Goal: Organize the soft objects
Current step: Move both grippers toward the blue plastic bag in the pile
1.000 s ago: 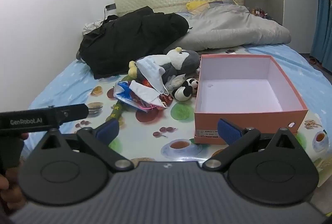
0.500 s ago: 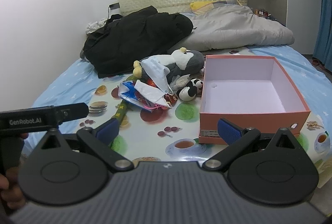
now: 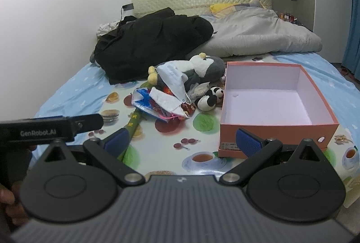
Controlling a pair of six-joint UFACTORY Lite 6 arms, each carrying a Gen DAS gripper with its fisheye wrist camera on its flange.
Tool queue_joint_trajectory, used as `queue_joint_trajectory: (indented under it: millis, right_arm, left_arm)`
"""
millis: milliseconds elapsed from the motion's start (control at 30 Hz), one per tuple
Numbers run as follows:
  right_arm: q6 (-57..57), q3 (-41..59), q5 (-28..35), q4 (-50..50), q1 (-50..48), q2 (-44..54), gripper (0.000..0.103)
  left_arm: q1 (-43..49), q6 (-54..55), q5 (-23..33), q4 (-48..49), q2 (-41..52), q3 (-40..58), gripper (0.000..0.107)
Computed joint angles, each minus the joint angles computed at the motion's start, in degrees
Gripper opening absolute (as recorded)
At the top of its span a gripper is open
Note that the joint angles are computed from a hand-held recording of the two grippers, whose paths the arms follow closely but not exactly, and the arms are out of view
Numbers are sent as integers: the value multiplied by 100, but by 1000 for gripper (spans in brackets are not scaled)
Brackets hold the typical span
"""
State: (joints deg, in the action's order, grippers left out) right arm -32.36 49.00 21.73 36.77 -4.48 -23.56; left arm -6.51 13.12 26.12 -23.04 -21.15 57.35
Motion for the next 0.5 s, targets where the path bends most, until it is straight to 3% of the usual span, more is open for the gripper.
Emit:
queue_joint_trajectory:
  millis: [500]
  right_arm:
    - [-900,-165,-28,870,-177,99,103]
  left_arm:
    - [-114,-176,-269,254,93,-260,103]
